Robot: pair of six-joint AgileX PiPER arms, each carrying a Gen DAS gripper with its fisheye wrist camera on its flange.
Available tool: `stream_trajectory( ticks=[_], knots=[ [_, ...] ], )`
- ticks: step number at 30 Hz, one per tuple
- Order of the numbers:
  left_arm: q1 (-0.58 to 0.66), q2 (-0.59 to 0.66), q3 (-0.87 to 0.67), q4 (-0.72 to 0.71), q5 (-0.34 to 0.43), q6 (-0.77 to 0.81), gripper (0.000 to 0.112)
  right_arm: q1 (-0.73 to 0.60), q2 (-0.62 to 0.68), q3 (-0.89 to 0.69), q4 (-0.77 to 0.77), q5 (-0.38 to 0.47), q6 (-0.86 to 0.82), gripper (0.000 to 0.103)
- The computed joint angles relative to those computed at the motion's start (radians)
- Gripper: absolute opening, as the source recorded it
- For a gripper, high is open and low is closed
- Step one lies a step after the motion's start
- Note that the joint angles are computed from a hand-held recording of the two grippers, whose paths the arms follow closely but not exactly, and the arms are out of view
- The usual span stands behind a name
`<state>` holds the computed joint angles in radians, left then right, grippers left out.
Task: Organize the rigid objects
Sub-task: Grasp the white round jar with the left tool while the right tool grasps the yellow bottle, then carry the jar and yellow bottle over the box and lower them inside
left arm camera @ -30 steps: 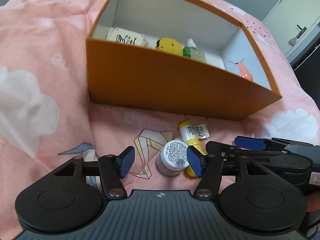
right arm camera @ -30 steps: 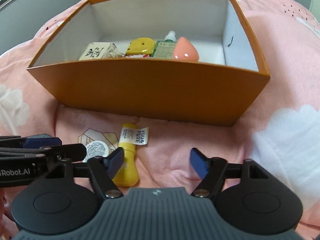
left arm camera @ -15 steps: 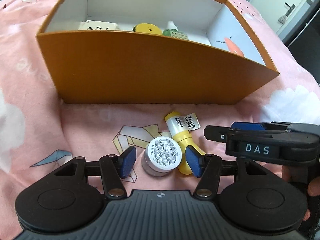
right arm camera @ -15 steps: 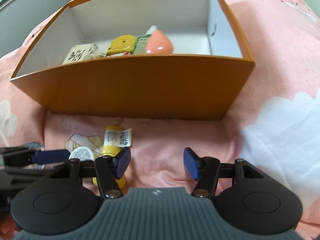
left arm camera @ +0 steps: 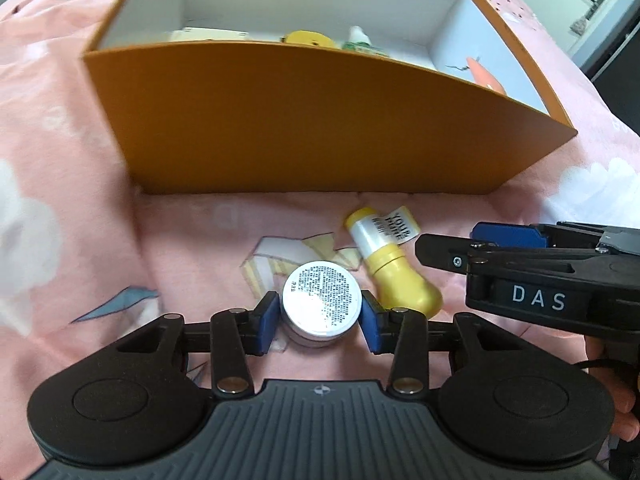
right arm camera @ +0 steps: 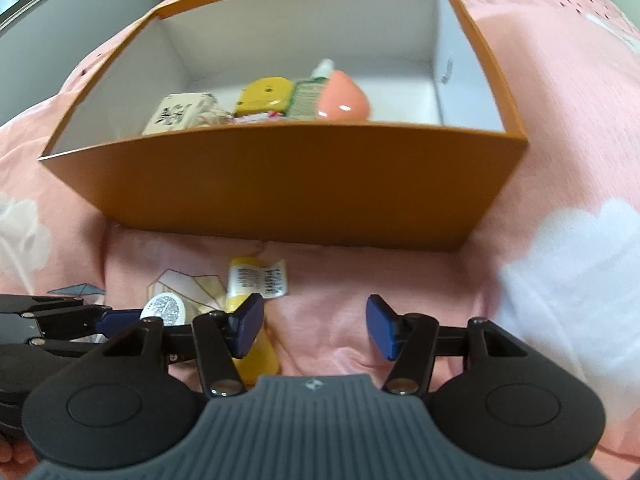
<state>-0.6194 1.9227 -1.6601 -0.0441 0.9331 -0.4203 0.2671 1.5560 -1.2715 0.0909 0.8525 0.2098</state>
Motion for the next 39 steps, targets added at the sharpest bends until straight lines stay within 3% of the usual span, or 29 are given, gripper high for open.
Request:
stream_trajectory(
  ticks=[5,7,23,39],
  knots=[
    [0.014,-0.053,0.048,0.057,-0.013,-0.082,0.048,0.012,0.021,-0.032,0.068,0.007,-0.097,0.042],
    [0.02,-0.064,0.057,0.069,-0.02,-0.09,0.048,0.017,0.036,-0.048,0.091,0.019,-0.132,0.041],
    [0.036,-0.104,0.113,0.062,-0.066,-0.107,0.048,0.055,0.146,-0.112,0.121,0.098,-0.147,0.041],
    [0.026,-0.119,0.104,0.069,-0.071,-0.125,0.048,0.009,0.066,-0.08,0.173,0.089,-0.17,0.037]
  ],
)
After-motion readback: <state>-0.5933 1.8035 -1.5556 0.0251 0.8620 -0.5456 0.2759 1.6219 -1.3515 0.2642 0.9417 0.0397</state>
